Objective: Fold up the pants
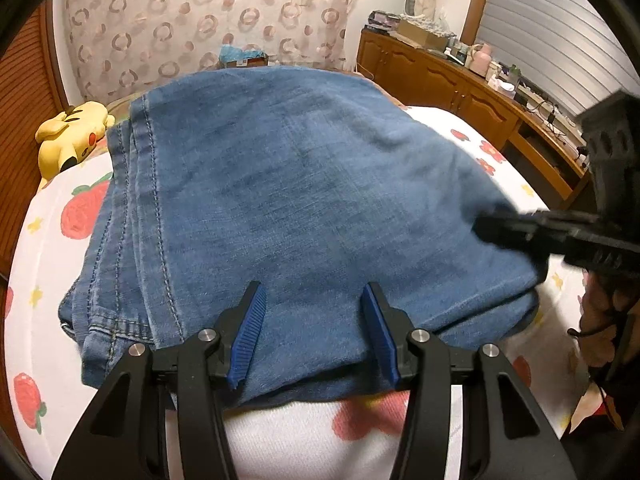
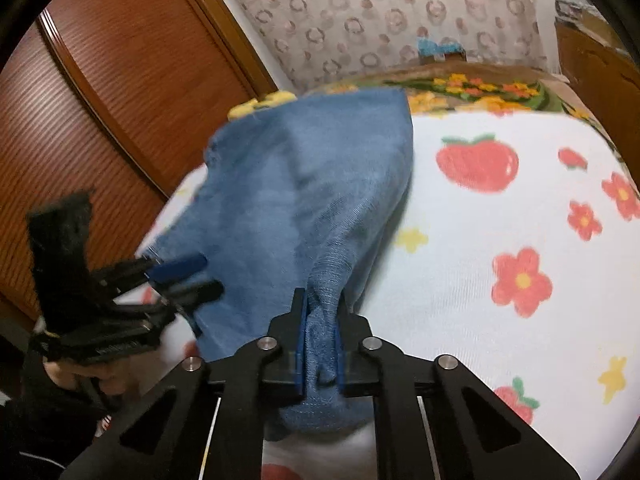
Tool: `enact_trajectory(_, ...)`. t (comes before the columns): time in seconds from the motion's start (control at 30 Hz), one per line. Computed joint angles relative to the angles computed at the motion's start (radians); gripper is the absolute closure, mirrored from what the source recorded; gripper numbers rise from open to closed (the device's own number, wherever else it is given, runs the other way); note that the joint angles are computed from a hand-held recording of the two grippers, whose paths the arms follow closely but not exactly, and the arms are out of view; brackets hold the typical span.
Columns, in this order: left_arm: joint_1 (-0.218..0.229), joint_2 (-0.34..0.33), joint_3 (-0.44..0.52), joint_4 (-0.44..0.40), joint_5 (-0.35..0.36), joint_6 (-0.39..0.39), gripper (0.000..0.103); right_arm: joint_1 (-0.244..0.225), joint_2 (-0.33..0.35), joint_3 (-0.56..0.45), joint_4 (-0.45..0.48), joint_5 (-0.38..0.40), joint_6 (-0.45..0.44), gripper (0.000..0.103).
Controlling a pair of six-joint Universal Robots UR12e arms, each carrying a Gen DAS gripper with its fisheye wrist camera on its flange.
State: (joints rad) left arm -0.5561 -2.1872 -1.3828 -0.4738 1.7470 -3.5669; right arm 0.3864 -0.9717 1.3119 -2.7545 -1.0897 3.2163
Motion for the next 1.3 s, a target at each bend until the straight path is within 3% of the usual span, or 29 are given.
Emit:
enact_trajectory(0.23,0.001,0.061,-0.073,0.059,0.082,-0.028,0.051,0.021,-0.002,-0.054,-0.065,0.011,-0.035,0.096)
enact_trajectory(0.47,0.022,0.156,-0.205,0.136,0.187,-0.096,0.051,0.091,0.072,-0.228,-0.024,0.077,-0.145,0.096)
enact_trajectory(0.67,0.040,0.223,-0.296,0.143,0.272,-0.180,0.051,0.159,0.161,-0.367,0.158,0.146,-0.278,0.096)
enact_trajectory(0.77,0.051,0.248,-0.334,0.141,0.293,-0.221,0.051,0.184,0.191,-0.397,0.292,0.130,-0.336,0.096)
enact_trajectory(0.87,0.055,0.250,-0.340,0.137,0.302,-0.232,0.051,0.194,0.200,-0.393,0.356,0.123,-0.358,0.096)
enact_trajectory(0.97,0.056,0.245,-0.339,0.141,0.297,-0.234,0.051,0.200,0.181,-0.356,0.308,0.112,-0.343,0.093)
enact_trajectory(1.13,0.054,0.233,-0.324,0.162,0.287,-0.212,0.051,0.215,0.138,-0.306,0.251,0.068,-0.351,0.067)
enact_trajectory(1.3,0.047,0.221,-0.300,0.180,0.290,-0.193,0.051,0.206,0.083,-0.233,0.139,0.063,-0.315,0.059)
